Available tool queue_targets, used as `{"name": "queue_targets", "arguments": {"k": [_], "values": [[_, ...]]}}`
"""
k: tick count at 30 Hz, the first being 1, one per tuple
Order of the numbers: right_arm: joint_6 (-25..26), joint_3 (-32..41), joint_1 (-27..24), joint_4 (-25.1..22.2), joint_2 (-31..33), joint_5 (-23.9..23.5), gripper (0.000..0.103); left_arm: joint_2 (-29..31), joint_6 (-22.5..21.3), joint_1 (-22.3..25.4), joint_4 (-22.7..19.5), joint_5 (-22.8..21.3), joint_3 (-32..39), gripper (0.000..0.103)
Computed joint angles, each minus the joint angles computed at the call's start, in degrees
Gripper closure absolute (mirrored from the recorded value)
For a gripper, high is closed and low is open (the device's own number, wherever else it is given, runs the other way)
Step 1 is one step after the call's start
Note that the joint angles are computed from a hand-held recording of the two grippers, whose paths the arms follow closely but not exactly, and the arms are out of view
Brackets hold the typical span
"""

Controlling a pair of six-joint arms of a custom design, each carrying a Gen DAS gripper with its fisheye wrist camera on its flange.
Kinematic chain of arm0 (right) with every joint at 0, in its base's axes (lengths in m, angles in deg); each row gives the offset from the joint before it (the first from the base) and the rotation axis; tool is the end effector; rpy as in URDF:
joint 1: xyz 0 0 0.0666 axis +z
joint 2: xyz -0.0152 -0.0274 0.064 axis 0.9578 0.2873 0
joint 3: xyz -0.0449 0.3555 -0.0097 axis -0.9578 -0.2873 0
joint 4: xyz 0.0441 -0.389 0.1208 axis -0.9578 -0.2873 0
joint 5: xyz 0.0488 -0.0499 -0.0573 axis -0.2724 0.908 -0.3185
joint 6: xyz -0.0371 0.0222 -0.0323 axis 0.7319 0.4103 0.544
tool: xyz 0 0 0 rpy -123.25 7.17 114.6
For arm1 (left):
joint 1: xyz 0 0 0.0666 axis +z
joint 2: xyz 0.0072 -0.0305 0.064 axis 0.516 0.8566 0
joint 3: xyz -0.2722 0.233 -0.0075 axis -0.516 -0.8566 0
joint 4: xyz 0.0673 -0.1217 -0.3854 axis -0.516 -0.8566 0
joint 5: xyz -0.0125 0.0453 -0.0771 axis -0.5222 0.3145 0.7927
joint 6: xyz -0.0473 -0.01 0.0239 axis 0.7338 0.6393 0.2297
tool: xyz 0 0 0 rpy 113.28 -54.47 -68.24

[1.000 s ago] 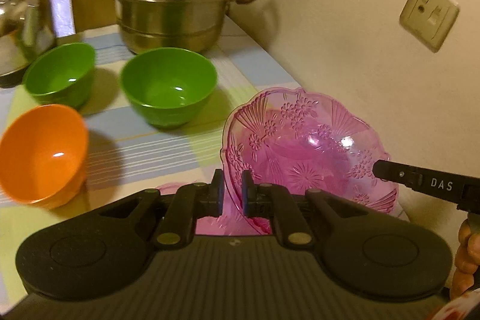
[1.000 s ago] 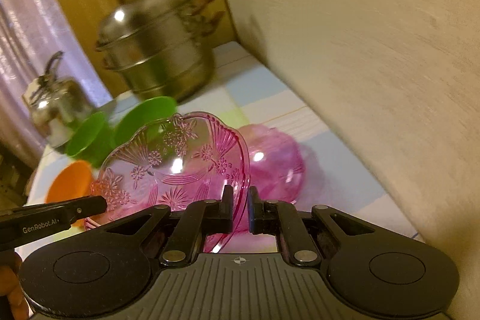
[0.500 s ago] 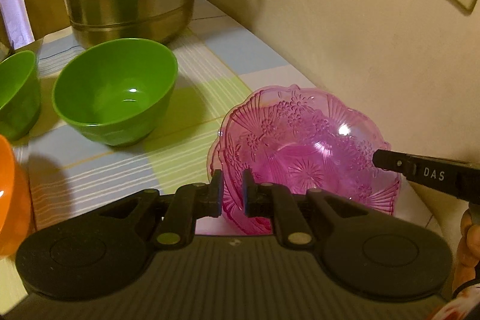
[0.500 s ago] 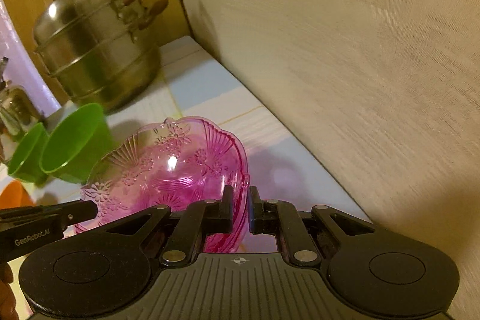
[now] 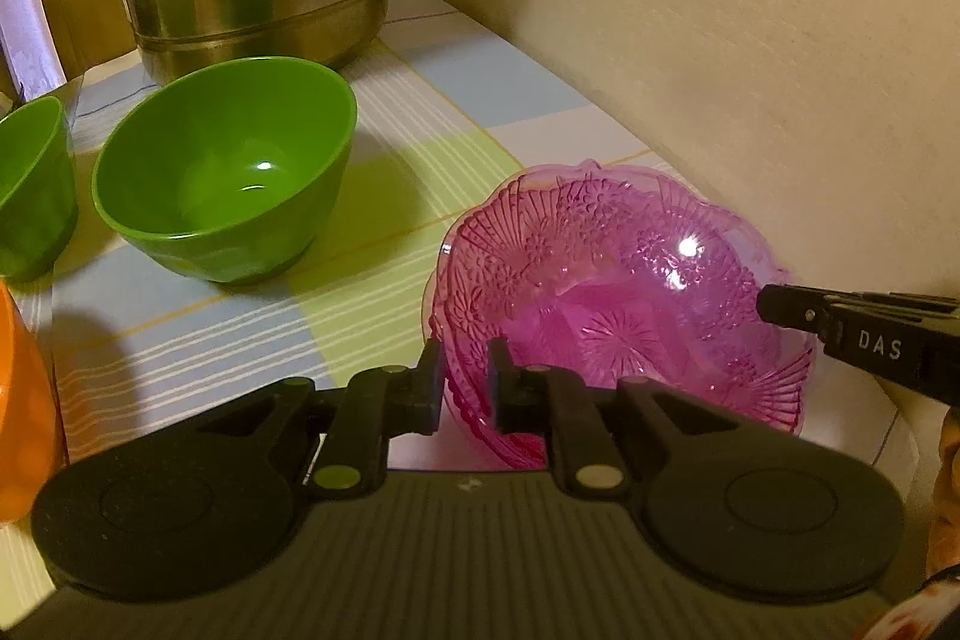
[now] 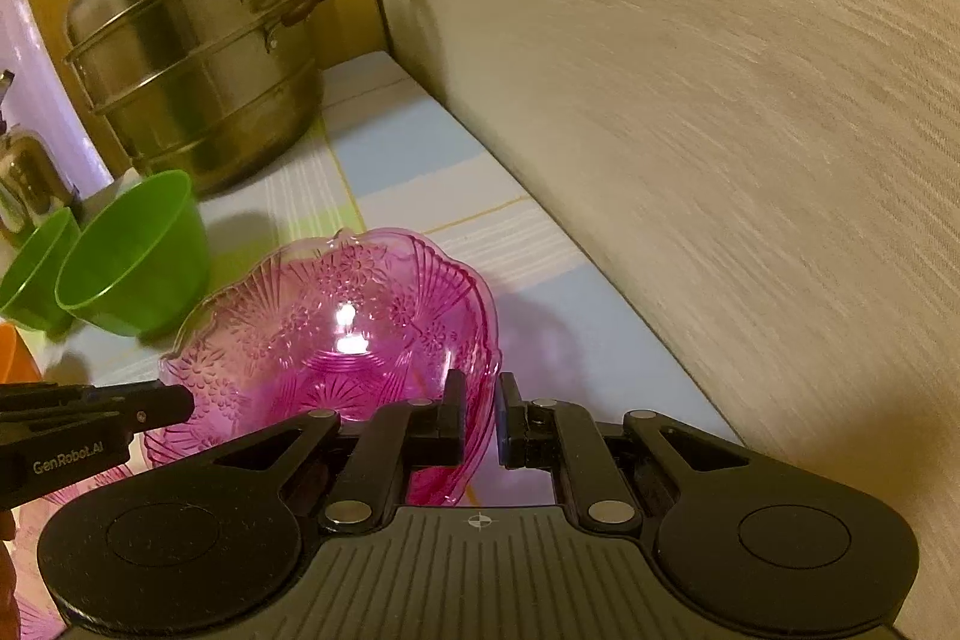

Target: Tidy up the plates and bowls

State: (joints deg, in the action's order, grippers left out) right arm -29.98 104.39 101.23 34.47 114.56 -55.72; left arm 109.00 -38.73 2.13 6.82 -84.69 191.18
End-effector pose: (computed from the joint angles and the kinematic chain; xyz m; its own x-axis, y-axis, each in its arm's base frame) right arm 0.5610 0.2974 0.4265 -0.7548 -0.0838 -0.6506 -0.2761 0.9402 0.1992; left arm 0.5232 -0.2779 0.4471 -0.7649 -0.1240 -0.6321 -0.0812 0.9920 -0.0963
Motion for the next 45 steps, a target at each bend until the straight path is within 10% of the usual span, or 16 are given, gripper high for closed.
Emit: {"name": "queue_targets", "arguments": {"k": [5,9,21,33,45], "values": [[0.42,-0.4,0.25,0.33,-0.19,1.25,0.088,0.15,0.71,-0.23,-0.74,-1.17,0.42,0.075],[-1.92,-3.48,-0.27,4.38,-2.41,-0.07,0.051,-1.51,2.63,-0.52,-0.17,-1.57,-1.21,0.075],[-5.41,-10.5,0.96,4.89,-11.4,0.58,0.051,-10.86,12.21,-5.24,-2.52,-6.01,-6.35,0.064],[-9.51,-20.07,5.37,-2.11,-25.4,-0.33,0.049,-21.41,27.64,-14.17,-13.17,-14.91,-12.58,0.038],[-8.63,-22.88,10.47,-5.47,-30.82,-0.51,0.041,-26.66,41.6,-22.56,-22.52,-20.8,-16.75,0.035]]}}
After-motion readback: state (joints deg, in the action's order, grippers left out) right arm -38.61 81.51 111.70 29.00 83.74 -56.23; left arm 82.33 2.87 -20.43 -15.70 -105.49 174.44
